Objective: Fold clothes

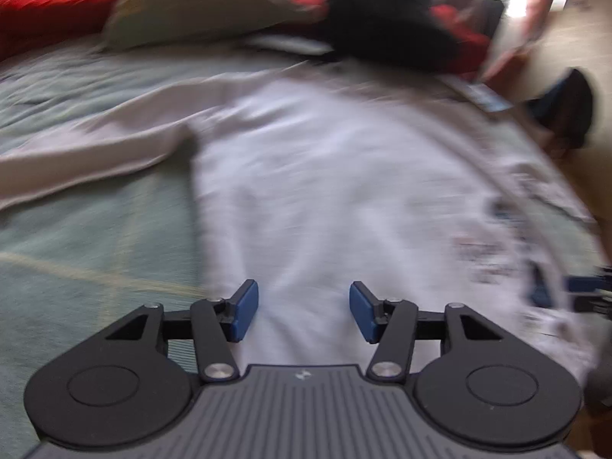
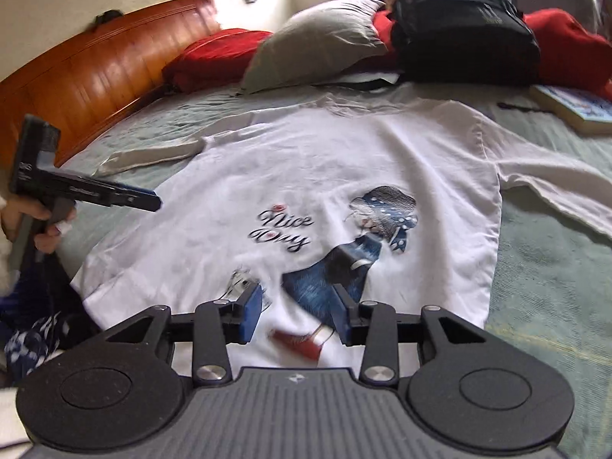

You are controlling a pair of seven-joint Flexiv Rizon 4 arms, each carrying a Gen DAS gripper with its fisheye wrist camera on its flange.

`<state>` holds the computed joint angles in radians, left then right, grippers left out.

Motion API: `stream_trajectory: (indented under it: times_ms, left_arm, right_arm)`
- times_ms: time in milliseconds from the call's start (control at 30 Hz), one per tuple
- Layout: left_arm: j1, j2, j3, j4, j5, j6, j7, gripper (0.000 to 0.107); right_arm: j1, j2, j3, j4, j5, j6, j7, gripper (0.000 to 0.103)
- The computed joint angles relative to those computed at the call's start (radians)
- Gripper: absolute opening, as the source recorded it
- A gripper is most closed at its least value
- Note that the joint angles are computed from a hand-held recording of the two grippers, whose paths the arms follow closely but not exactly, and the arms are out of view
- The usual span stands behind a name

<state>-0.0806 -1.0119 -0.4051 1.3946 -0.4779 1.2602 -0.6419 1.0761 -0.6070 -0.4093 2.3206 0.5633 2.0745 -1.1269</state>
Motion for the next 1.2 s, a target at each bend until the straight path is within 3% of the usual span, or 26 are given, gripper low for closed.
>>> stream_trajectory:
  times_ms: [33, 100, 167, 200, 233, 267, 433, 567, 667, 700, 767, 867, 933, 1033, 1100, 1200]
  left_arm:
    - [-0.031, -0.007, 0.042, -0.022, -0.050, 0.008, -0.002, 0.039]
    - [-0.030, 0.007, 0.053, -0.022, -0.154, -0.029, 0.013, 0.038]
    - [0.042, 0.007, -0.028, -0.021, -0.059, -0.035, -0.037, 0.043]
    - [0.056, 0.007, -0.054, -0.022, -0.064, -0.026, -0.016, 0.053]
    - [0.065, 0.001, -0.073, -0.032, -0.076, -0.025, 0.001, 0.054]
    - [0.065, -0.009, -0.080, -0.059, -0.090, -0.050, 0.000, 0.054]
    - [-0.040, -0.125, 0.028, -0.304, -0.107, -0.174, -0.150, 0.051]
    - [-0.017, -0.202, -0.036, -0.421, -0.168, -0.383, -0.142, 0.054]
    - [-0.090, -0.217, 0.067, -0.465, -0.108, -0.334, -0.169, 0.051]
    - [-0.103, -0.219, 0.084, -0.463, -0.087, -0.290, -0.150, 0.040]
    - [-0.111, -0.218, 0.093, -0.448, -0.051, -0.218, -0.118, 0.035]
    - [-0.104, -0.201, 0.089, -0.409, -0.011, -0.150, -0.074, 0.035]
    - [-0.089, -0.171, 0.080, -0.364, 0.013, -0.133, -0.033, 0.035]
    - [-0.022, -0.088, -0.015, -0.202, 0.028, -0.050, 0.132, 0.050]
    - [0.041, -0.029, -0.100, -0.074, 0.040, -0.016, 0.280, 0.053]
    - [0.140, 0.047, -0.217, 0.116, 0.047, 0.009, 0.493, 0.060]
  right_arm:
    - [-0.022, -0.005, 0.014, -0.006, -0.001, -0.006, 0.013, 0.044]
    - [-0.011, -0.015, -0.007, 0.000, 0.020, -0.037, 0.039, 0.045]
    - [-0.001, -0.017, -0.026, 0.023, 0.016, -0.047, 0.066, 0.045]
    - [-0.018, -0.014, -0.012, 0.037, 0.007, -0.030, 0.078, 0.045]
    - [-0.041, -0.009, 0.008, 0.048, -0.002, -0.010, 0.087, 0.045]
    - [-0.063, -0.005, 0.024, 0.051, -0.009, 0.007, 0.092, 0.045]
    - [-0.101, 0.004, 0.022, 0.026, -0.011, 0.026, 0.064, 0.047]
    - [-0.164, 0.013, 0.062, 0.003, -0.046, 0.031, 0.031, 0.052]
    - [-0.266, 0.008, 0.137, -0.026, -0.097, 0.025, 0.029, 0.053]
    - [-0.306, 0.003, 0.165, -0.037, -0.122, 0.016, 0.031, 0.054]
    - [-0.357, -0.008, 0.196, -0.050, -0.168, -0.003, 0.025, 0.057]
    - [-0.307, -0.019, 0.138, -0.021, -0.198, -0.037, -0.048, 0.057]
    - [-0.221, 0.000, 0.060, 0.008, -0.179, -0.081, -0.074, 0.057]
    - [-0.050, 0.033, -0.102, 0.067, -0.163, -0.157, -0.077, 0.057]
    - [0.040, 0.027, -0.191, 0.081, -0.179, -0.165, -0.068, 0.057]
    - [0.007, 0.013, -0.148, 0.022, -0.243, -0.118, -0.074, 0.058]
